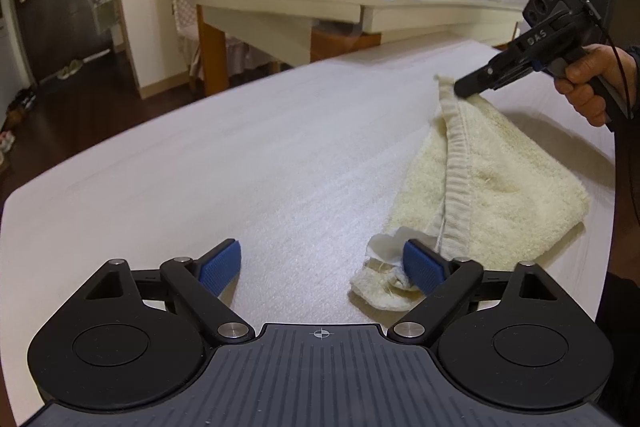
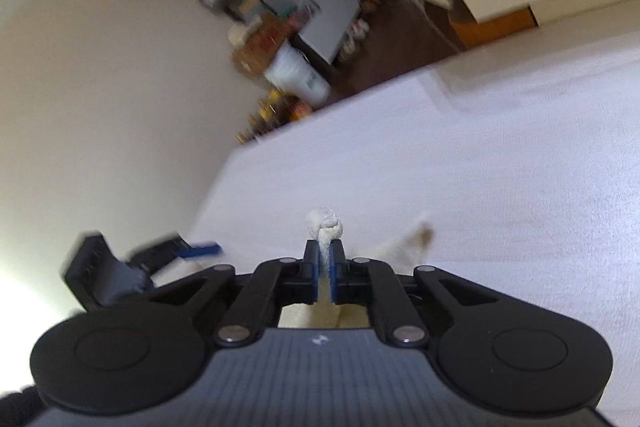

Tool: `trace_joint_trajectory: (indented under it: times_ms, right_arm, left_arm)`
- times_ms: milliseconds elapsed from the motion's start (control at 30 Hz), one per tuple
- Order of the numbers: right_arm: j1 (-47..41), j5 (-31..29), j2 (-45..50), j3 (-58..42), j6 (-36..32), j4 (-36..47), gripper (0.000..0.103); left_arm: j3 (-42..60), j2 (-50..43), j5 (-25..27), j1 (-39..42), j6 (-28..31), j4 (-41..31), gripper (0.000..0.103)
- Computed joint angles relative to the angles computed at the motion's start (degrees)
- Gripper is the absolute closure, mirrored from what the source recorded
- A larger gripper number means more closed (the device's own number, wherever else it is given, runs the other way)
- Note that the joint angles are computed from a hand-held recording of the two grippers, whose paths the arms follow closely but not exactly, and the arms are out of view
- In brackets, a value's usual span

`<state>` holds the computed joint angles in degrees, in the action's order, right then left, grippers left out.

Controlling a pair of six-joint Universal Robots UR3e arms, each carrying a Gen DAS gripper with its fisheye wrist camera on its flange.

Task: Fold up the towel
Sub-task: 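Lift the tip with the right gripper and fold it across the towel, then lower the folded tip and open the right gripper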

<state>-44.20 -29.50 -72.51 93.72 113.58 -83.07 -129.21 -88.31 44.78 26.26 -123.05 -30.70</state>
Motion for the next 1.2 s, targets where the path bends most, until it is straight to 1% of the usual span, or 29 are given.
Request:
trace_joint_trajectory:
  times_ms: [33, 133, 167, 233, 333, 400, 467, 567, 633, 733, 800, 900, 967, 1033, 1133, 1200]
  right_arm:
    - [-1.0, 1.4, -1.4, 0.3, -2.1, 2.6, 0.097]
    - [-3.0, 3.7, -4.5, 1.7, -5.3, 5.6, 0.097]
    - [-3.3, 3.8, -5.0, 2.6, -4.7, 4.3, 0.097]
    - [-3.8, 3.4, -5.0, 4.8, -1.2, -1.3, 0.097]
    - [-4.3, 3.3, -3.7, 7.7, 4.1, -8.9, 0.097]
    - [-4.0, 2.7, -3.3, 10.0, 8.6, -15.2, 0.097]
    - [-3.5, 2.1, -2.1, 11.0, 12.0, -19.7, 0.097]
    - [-3.3, 0.7, -0.3, 12.3, 16.5, -26.5, 0.097]
    - [-3.5, 0.3, 0.2, 13.0, 17.8, -29.0, 0.094]
    - [-4.0, 0.2, -0.2, 13.3, 15.9, -28.1, 0.089]
    - [-4.2, 0.3, -0.9, 14.2, 15.8, -29.6, 0.082]
    - [-4.9, 1.3, -2.7, 17.0, 16.8, -34.3, 0.082]
    - [-5.1, 2.0, -3.6, 18.3, 16.4, -36.0, 0.082]
    - [-4.4, 2.2, -4.6, 19.0, 14.7, -36.9, 0.083]
    - [-2.8, 1.3, -3.9, 17.8, 14.5, -37.1, 0.084]
    - [-1.6, -0.2, -2.8, 17.2, 16.2, -39.6, 0.084]
  left_arm:
    - [-0.5, 1.3, -1.6, 1.2, 0.0, -0.9, 0.012]
    - [-0.8, 3.7, -4.0, 3.0, 0.6, -3.2, 0.012]
    - [-0.9, 4.5, -4.2, 3.2, 1.3, -4.2, 0.012]
    - [-1.0, 5.2, -3.8, 2.8, 2.4, -5.2, 0.012]
    - [-2.1, 5.4, -2.6, 1.5, 2.8, -4.5, 0.012]
    - [-3.1, 4.9, -1.4, 0.4, 2.5, -2.3, 0.012]
    - [-3.1, 4.0, -0.9, -0.4, 2.1, -1.4, 0.012]
    - [-2.9, 2.4, -1.0, -1.0, 0.9, 0.5, 0.012]
    - [-2.8, 2.2, -2.6, -0.3, 0.2, 0.4, 0.012]
    - [-3.3, 2.5, -3.7, 0.8, -1.8, 2.4, 0.012]
    - [-2.6, 1.0, -2.3, -0.4, -5.0, 6.0, 0.012]
    - [-1.9, -0.9, 0.6, -2.3, -7.9, 10.4, 0.012]
    - [-1.8, -1.8, 2.0, -3.2, -8.5, 12.3, 0.012]
    - [-1.8, -2.3, 3.7, -4.0, -9.2, 13.6, 0.012]
    - [-2.2, -2.5, 5.6, -4.6, -9.3, 15.0, 0.012]
    - [-2.4, -2.5, 6.9, -4.8, -9.1, 15.4, 0.011]
